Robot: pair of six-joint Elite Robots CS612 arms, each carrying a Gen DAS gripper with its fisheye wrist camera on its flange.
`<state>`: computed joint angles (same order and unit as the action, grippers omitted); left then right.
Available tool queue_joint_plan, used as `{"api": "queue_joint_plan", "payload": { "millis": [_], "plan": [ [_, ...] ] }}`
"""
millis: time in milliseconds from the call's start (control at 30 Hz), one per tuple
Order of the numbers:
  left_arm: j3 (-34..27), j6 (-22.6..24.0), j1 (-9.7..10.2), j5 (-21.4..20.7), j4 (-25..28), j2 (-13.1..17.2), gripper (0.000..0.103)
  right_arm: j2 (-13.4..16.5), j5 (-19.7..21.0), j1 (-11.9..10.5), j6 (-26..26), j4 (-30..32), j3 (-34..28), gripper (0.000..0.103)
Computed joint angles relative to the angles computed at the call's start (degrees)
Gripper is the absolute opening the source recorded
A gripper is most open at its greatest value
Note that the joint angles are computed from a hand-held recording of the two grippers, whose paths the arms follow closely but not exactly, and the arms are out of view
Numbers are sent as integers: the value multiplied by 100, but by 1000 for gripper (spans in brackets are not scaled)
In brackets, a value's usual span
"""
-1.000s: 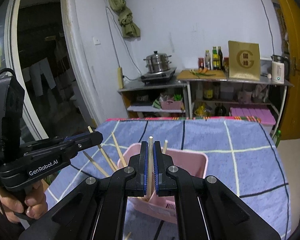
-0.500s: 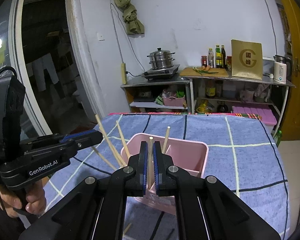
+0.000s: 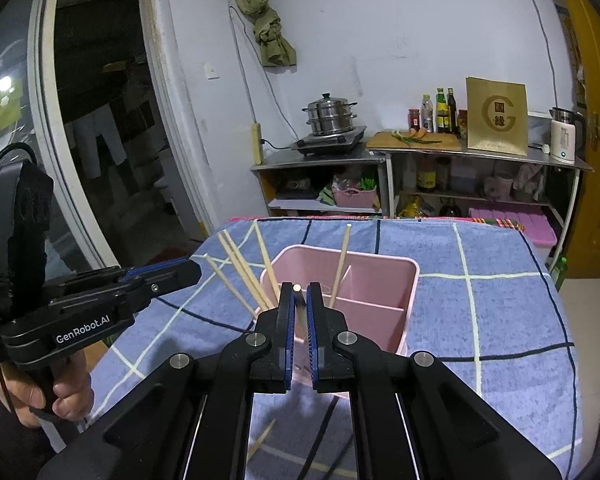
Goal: Organize utensils
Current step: 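Lower the chopsticks into the basket and open both tools, then withdraw both open tools back down to the remaining wooden chopsticks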
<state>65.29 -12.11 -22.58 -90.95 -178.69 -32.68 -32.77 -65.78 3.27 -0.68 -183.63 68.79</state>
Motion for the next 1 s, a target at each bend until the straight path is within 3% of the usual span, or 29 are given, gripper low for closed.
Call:
{"api": "queue_joint_plan", "payload": {
  "millis": [567, 633, 767, 1000],
  "plan": [
    [1188, -44, -81, 78, -881, -479, 8, -342, 182, -99, 14, -721, 804, 13],
    [1372, -29, -101, 85, -1042, -529, 10, -391, 224, -120, 6, -871, 972, 14],
    [1681, -14, -128, 35, -1283, -601, 24, -482, 246, -140, -50, -1092, 1280, 14],
    [1976, -40, -139, 4, -1350, -660, 25, -562, 197, -152, -170, -1180, 1581, 14]
  ]
}}
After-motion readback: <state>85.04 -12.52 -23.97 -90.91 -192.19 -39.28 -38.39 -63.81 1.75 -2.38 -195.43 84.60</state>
